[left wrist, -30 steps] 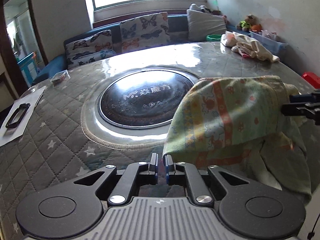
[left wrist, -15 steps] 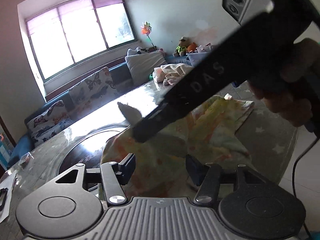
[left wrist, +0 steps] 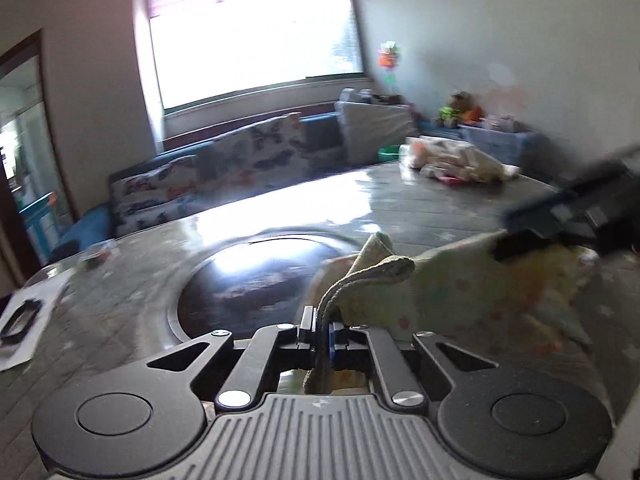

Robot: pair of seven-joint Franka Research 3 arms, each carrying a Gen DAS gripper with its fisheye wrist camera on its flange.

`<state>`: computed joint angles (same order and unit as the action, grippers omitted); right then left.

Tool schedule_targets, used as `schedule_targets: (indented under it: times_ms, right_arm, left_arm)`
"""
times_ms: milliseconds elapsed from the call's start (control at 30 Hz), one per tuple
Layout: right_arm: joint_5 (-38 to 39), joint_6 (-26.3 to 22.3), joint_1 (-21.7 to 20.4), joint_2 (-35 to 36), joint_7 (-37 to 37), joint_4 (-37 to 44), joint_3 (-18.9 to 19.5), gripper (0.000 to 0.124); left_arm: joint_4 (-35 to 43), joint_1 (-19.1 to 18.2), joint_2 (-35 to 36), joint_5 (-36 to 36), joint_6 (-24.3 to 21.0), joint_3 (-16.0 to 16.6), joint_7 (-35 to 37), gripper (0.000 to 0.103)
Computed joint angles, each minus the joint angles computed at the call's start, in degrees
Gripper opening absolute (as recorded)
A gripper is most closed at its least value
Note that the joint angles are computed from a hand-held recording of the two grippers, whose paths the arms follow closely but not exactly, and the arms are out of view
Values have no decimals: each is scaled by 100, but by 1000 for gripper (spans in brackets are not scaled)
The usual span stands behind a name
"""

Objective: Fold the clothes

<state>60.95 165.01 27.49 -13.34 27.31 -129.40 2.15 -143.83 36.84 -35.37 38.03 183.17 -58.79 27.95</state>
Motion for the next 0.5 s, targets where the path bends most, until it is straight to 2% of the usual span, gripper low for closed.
schedule_targets:
  times_ms: [167, 300, 367, 467, 500]
  right_arm:
    - [-1163, 1122, -60, 116, 354, -429, 385, 63]
    - [-1358, 1495, 367, 248, 154, -477, 131, 64]
    - [-1454, 1653, 516, 358, 96, -439, 60, 66]
    - [-2033, 1849, 351, 582, 532, -370, 274, 69]
    - [-2427, 1840, 132, 660, 887, -357, 458, 67]
  left_arm:
    - [-400, -225, -371, -46, -742, 651, -326, 6]
    - [-683, -604, -390, 45, -1420, 1186, -395, 6]
    - [-776, -725, -398, 117, -1576, 1334, -494, 6]
    - [-840, -824, -438, 272, -1884, 1366, -708, 6]
    - [-895, -923, -452, 294, -1952, 1442, -757, 6]
